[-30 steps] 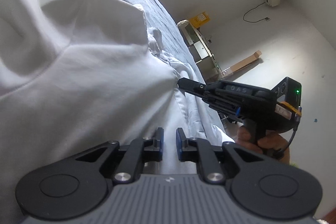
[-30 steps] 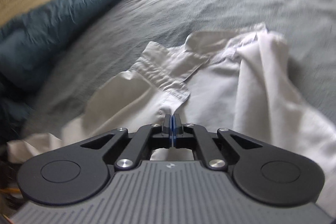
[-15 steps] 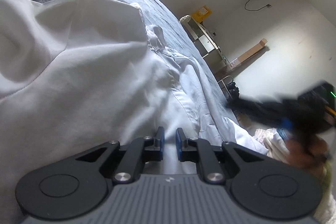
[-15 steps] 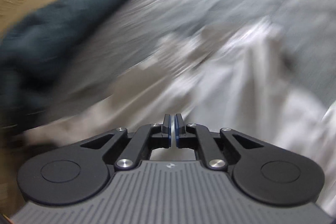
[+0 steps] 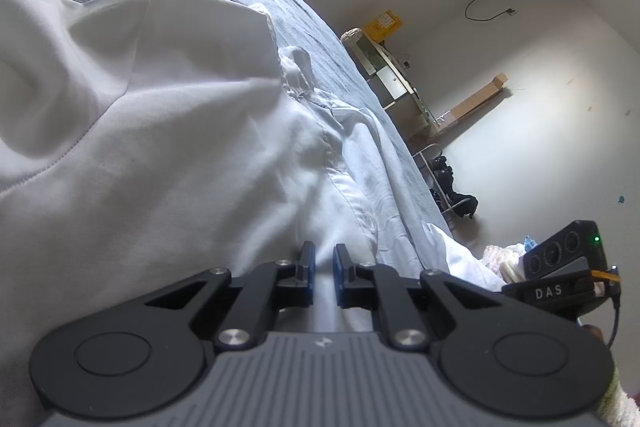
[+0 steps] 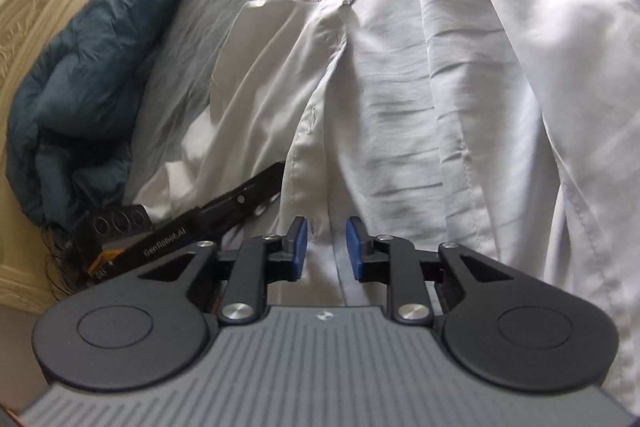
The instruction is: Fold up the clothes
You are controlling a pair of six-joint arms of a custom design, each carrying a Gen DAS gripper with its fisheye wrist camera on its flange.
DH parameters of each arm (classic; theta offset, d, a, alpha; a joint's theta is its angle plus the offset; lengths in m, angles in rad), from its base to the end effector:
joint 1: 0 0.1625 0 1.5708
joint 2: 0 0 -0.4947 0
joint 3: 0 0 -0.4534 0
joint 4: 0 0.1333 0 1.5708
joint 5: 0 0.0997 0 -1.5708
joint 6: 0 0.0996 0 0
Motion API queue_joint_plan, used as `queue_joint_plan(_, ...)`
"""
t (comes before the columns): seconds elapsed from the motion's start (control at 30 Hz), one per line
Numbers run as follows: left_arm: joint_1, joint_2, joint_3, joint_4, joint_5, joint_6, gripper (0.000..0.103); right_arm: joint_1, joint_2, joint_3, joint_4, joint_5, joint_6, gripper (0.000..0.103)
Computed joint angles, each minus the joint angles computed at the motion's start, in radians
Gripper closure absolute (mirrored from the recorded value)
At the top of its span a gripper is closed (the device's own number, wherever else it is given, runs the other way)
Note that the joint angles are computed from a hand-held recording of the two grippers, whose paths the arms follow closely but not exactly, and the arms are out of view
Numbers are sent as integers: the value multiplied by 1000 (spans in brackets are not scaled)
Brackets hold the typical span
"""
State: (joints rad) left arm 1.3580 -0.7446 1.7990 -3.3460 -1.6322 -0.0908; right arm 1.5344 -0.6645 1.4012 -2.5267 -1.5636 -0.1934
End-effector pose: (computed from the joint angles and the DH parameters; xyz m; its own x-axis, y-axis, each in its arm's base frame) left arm -0.0295 -0.7386 0.0946 -0.9775 0.1828 0.1058 0.0703 0.7540 -0.6531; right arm 0.1032 -0.8486 0.0874 -0.9876 -0.1533 0.0349 -0.1572 0.9639 -0.2147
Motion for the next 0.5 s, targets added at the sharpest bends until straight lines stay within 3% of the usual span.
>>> queue_joint_plan(0.5, 7, -3, -2, 9, -9, 6, 92, -26, 45, -53, 12, 98, -46, 76)
